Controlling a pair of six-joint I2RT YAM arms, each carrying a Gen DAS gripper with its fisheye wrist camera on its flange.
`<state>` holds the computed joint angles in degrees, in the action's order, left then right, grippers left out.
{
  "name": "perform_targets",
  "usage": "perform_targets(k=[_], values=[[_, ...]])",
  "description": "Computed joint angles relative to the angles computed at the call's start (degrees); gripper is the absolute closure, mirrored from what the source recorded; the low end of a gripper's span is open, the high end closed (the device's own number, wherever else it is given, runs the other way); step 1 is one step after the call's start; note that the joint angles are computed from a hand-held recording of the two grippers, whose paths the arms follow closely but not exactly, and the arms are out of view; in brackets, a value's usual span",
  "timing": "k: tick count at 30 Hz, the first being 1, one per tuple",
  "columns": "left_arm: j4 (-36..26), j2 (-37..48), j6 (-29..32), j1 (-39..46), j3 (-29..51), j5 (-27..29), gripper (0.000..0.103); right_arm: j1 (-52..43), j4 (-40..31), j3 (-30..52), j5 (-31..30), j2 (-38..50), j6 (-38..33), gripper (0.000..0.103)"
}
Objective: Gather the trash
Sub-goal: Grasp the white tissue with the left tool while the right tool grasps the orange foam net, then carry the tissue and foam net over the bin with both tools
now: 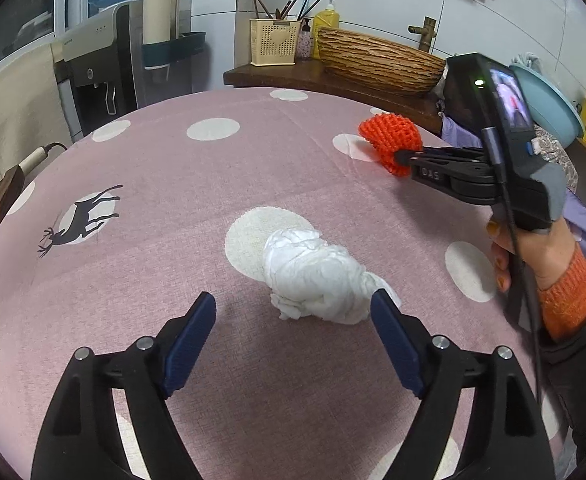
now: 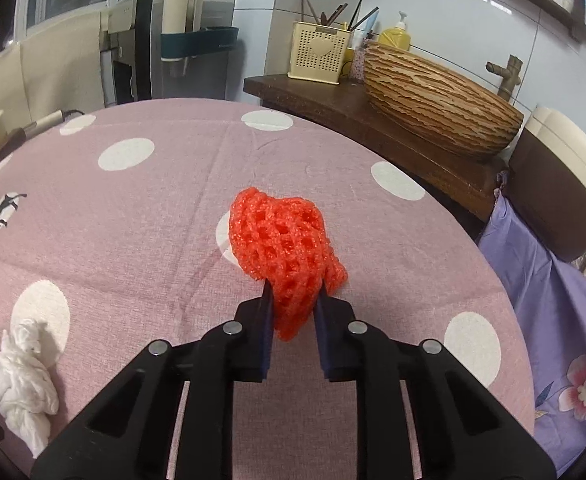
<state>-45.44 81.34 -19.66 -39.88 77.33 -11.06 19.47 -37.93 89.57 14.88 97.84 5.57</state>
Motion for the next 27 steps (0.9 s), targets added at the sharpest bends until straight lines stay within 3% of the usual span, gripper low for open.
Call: perform_targets(k=[6, 7, 8, 11, 19, 27], values=[[0.06, 4.20, -0.52, -0.79, 3.13, -1.79, 0.020, 0.04, 1.21, -3.69, -2.15, -4.21, 1.40, 0.085], [0.48, 4.58, -1.02, -1.03, 3.04, -2.46, 0.027, 0.08, 1.43, -4.34, -2.36, -5.04, 1.57, 0.085], [0.54, 4.89, -1.57, -0.94, 3.13, -2.36, 0.050, 0.18, 1.75, -5.10, -2.45, -5.91, 1.76, 0.085], [-1.42, 6.63, -3.53, -1.56, 5.43, -4.27, 0.086, 0.61, 2.46, -7.27, -2.33, -8.25, 1.75, 0.085], [-0.71, 1.69, -11.62, -10.00, 4.14, -14.31, 0.091, 2.50, 2.56, -13.13, 0.49, -16.38, -0.84, 0.085], [-1.32, -0.21, -16.02, -23.17, 6.45, -25.83, 0.090, 4.89, -0.72, -19.67, 2.91, -28.19, 2.21, 0.085]])
